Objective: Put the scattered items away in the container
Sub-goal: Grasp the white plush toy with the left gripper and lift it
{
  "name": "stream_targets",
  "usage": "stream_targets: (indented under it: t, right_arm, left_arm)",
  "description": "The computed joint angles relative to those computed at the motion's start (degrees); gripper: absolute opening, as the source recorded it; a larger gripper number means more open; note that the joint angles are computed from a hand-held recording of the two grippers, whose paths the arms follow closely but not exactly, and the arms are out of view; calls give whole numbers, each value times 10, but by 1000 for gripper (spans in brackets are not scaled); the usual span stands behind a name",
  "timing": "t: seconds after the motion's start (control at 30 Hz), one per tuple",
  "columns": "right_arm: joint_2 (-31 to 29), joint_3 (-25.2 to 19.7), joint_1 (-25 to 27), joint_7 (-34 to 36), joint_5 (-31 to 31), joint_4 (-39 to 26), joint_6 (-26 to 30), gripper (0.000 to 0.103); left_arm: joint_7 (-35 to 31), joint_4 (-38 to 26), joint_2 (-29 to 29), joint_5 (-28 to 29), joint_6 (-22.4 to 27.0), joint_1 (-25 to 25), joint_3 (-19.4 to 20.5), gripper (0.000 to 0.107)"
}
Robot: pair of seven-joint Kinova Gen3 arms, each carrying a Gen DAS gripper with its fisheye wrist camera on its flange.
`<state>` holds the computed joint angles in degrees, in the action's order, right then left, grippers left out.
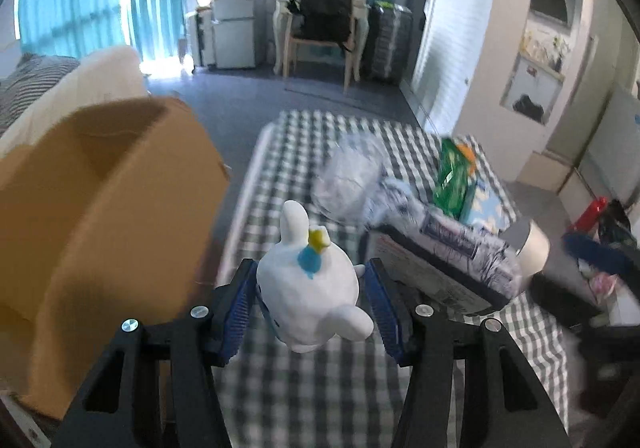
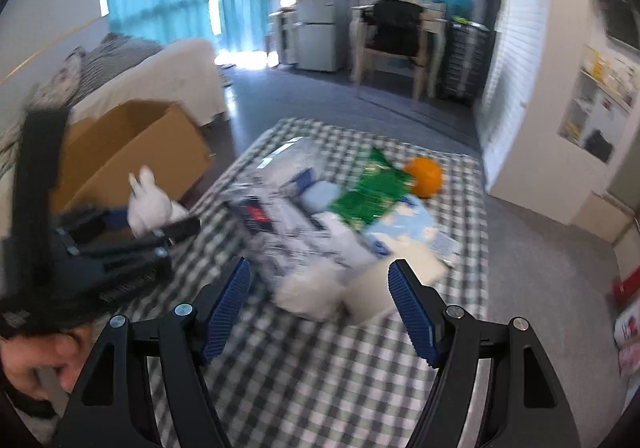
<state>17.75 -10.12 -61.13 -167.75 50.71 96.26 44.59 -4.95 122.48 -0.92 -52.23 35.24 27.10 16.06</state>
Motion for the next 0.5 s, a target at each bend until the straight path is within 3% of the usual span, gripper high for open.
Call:
stream_targets:
  t: [0.1, 0.4, 0.5]
  right_arm:
    - [14, -8, 8, 39, -10, -19, -23, 72]
    - [109, 10, 3, 197, -97, -128, 50, 72]
    - [98, 34, -19, 196, -98, -107, 19, 72]
  left_arm:
    - [-13, 1, -41, 15, 29, -4, 6, 56]
    - [-31, 10, -121, 49, 82, -59, 65, 56]
    - [-42, 17, -135, 63, 83, -78, 77, 56]
